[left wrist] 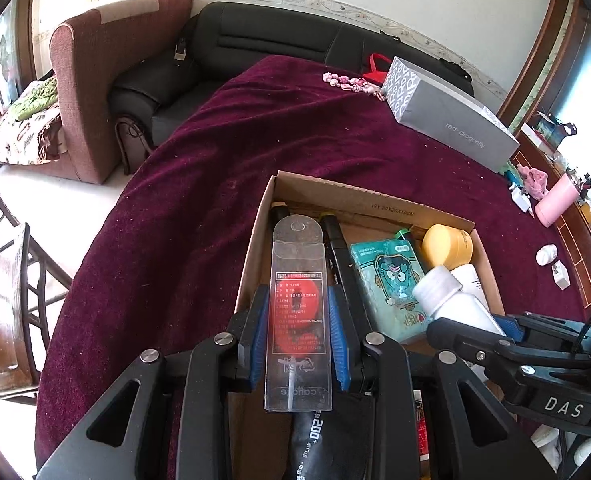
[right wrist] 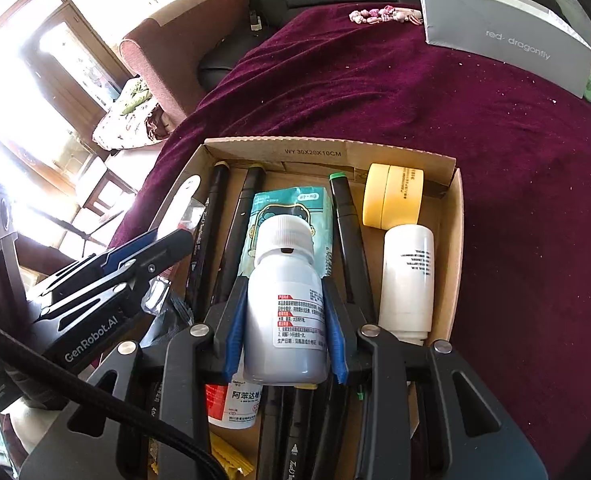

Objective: Organize objects
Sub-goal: 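Lower the clear packet and pill bottle into the tray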

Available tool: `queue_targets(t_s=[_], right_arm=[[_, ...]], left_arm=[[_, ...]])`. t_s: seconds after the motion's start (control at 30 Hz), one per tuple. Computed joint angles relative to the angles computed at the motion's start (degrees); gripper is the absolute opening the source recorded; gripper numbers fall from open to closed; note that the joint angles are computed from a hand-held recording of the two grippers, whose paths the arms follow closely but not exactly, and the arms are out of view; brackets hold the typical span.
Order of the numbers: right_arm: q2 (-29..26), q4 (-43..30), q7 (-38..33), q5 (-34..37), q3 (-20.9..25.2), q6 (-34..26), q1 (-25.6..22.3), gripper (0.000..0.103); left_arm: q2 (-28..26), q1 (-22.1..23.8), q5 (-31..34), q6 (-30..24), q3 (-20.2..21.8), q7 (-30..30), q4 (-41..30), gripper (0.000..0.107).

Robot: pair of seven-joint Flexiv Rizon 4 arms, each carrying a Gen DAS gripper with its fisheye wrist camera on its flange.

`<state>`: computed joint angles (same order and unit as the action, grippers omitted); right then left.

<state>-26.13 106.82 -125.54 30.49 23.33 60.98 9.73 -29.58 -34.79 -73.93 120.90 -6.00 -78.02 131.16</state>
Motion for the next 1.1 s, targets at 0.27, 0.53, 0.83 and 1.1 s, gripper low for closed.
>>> queue_targets(t_s=[0.27,0.53,0.83,1.1], right_arm=[[0.08,0.22,0.04,1.0,-0.41,-2.42,-0.84,0.033],[2.12,0.74,-4.06,5.77,0.81,-4.26,-2.53,0.033],[1.54,2.08,-2.19,3.32,-2.16,0.67,1.3,0.033],[-0.83,1.64,0.83,-0.74,-1.24,4.54,1.51,0.033]], left_arm=[[-0.29,0.19,-2.02,0.02,-0.64,2.1,-0.73,0.024],[-0.36,0.89,-5.27,-0.72,-2.11,5.44,-1.63,0.024],[-0.3,1.81,-5.38,-0.94,-3.15,5.54,-1.67,0.024],[-0.36,1.56,-5.21,-1.08,-2.82,5.31,-1.68,0.025]])
